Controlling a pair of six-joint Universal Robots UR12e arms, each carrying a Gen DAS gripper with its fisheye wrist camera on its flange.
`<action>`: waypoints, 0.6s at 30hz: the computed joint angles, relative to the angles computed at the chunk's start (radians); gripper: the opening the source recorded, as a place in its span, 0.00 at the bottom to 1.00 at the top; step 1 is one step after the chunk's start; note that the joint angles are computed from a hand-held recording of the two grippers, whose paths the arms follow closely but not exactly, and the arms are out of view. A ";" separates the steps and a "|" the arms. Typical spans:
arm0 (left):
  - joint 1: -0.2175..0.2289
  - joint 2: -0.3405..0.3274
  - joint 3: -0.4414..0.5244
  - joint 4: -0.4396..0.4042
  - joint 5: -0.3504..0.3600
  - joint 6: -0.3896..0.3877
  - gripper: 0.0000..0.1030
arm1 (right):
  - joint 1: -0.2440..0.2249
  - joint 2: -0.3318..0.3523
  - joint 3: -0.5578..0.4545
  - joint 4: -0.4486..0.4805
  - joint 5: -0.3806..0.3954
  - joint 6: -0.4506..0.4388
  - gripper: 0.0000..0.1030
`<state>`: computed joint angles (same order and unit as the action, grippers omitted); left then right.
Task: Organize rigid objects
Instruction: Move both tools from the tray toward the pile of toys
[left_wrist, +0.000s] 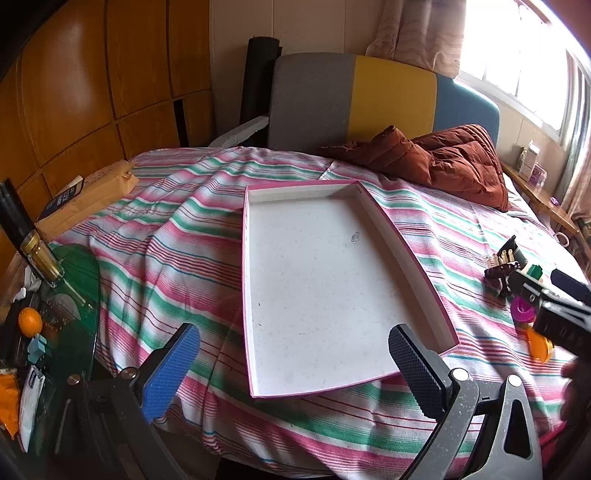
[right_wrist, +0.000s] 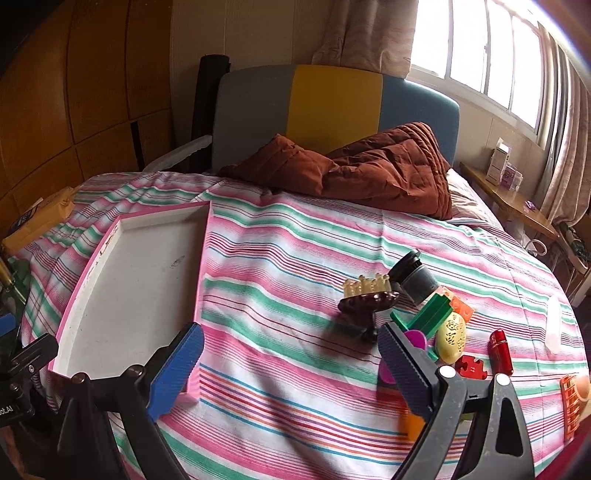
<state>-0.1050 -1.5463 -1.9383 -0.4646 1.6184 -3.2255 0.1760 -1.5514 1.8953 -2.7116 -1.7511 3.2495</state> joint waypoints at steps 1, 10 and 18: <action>0.001 0.000 0.001 -0.001 -0.006 0.003 1.00 | -0.012 -0.005 0.001 0.003 0.011 0.004 0.94; -0.019 -0.014 0.018 0.002 -0.022 0.047 1.00 | -0.128 -0.048 0.019 0.030 0.057 0.028 0.95; -0.041 -0.030 0.042 -0.021 -0.080 0.105 1.00 | -0.255 -0.088 0.066 0.051 0.113 0.145 0.95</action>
